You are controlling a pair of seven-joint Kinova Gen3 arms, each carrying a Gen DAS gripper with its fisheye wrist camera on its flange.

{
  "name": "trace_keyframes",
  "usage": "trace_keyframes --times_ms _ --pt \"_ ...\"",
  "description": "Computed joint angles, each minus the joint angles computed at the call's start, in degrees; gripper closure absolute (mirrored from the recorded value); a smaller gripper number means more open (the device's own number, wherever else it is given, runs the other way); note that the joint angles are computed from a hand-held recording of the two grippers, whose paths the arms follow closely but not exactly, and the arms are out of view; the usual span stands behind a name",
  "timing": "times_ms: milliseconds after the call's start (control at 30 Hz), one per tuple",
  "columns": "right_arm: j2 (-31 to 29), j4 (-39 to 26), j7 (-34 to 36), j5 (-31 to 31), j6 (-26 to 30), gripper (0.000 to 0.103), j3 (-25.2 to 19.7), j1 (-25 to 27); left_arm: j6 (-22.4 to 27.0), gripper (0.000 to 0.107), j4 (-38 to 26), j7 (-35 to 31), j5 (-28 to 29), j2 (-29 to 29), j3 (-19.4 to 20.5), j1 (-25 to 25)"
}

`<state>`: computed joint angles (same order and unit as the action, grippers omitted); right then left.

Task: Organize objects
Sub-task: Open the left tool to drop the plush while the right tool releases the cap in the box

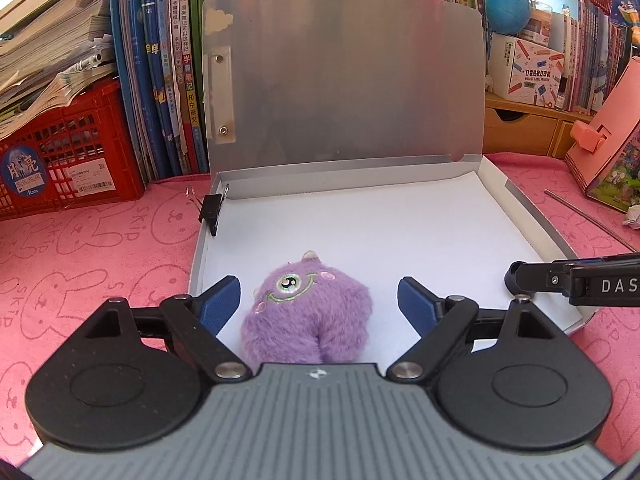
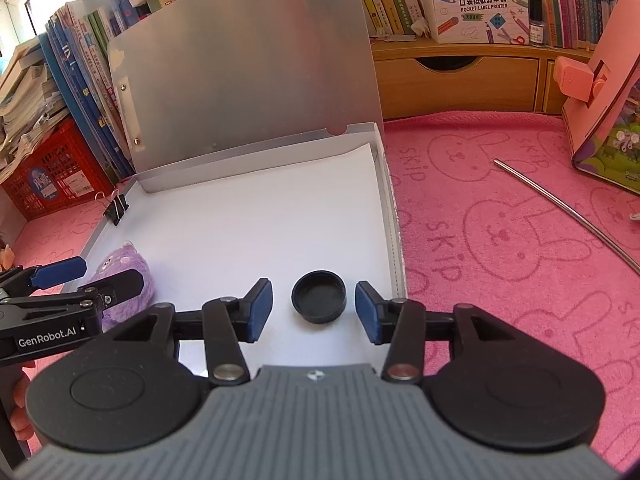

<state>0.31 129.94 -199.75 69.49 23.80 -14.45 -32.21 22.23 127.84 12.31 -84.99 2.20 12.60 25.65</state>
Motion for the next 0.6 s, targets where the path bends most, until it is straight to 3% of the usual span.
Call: trace_keyframes --times_ms 333,600 --pt "-6.2 3.6 -3.9 0.6 4.2 0.034 -4.9 -1.7 -1.3 0.017 4.6 0.6 3.0 -8.6 3.8 -1.2" --pt "-13.5 8.0 -6.0 0.0 4.1 0.028 -11.0 -1.2 -0.4 0.016 8.5 -2.4 8.0 -16.0 10.9 -3.1"
